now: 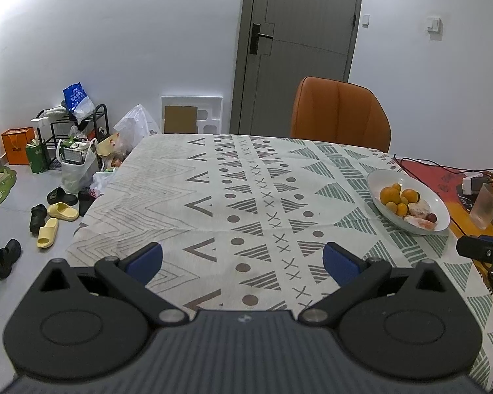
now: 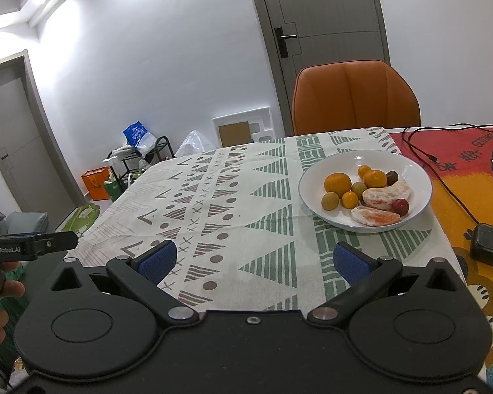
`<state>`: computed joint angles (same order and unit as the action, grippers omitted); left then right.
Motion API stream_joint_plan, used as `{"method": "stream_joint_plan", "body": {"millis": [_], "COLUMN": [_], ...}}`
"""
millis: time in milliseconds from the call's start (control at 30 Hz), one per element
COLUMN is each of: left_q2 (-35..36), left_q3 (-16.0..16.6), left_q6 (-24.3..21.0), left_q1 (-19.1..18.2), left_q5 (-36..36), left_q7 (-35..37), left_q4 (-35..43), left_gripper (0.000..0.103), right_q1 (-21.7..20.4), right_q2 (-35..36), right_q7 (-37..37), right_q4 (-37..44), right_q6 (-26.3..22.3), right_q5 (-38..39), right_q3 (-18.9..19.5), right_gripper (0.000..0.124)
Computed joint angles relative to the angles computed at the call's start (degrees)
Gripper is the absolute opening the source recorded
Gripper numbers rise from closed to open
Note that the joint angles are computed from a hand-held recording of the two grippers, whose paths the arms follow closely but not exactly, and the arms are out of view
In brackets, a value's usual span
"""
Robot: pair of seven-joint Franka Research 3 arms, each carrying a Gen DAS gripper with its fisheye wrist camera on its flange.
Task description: Organize fruits
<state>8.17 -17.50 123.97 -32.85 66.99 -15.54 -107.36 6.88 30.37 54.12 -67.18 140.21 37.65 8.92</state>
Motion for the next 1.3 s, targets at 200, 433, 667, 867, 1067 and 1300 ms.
{"method": "stream_joint_plan", "body": {"millis": [200, 433, 667, 867, 1067, 1300], "left_q2": [-0.02, -0.26, -0.33, -0.3, -0.28, -0.23], "left_q3": [0.02, 0.03, 0.0, -0.02, 0.02, 0.05], "left_q6": [0.08, 0.35, 0.52, 0.56, 1.23, 1.49], "left_q1": [0.01, 0.21, 0.37, 0.41, 0.6, 0.63], "left_q5": [-0.18, -0.62, -1.0, -1.12, -1.82, -2.14], "left_q7": [0.09, 0.13, 0.38, 0.48, 0.75, 0.73], "left_q4": [-0.04, -0.56, -0.6, -0.55, -0.68, -0.8], "left_gripper": [0.103, 0.103, 0.103, 0.103, 0.103, 0.103], "right_q1": [0.05, -0.12, -0.13, -0.14, -0.13, -0.13], "right_q2": [0.02, 0.08, 0.21, 0.13, 0.23, 0.27], "right_q7": [0.23, -0.12, -0.05, -0.09, 0.17, 0.08], "right_q4": [0.08, -0.02, 0.09, -0.06, 0.09, 0.06], "right_q6": [-0.09, -0.25, -0.4, -0.35, -0.56, -0.58], "right_q5": [-0.21, -0.04, -0.08, -0.03, -0.12, -0.07], "right_q3": [-0.05, 0.05, -0.01, 0.02, -0.04, 0.0], "right_gripper": [0.103, 0.103, 0.103, 0.103, 0.103, 0.103]}}
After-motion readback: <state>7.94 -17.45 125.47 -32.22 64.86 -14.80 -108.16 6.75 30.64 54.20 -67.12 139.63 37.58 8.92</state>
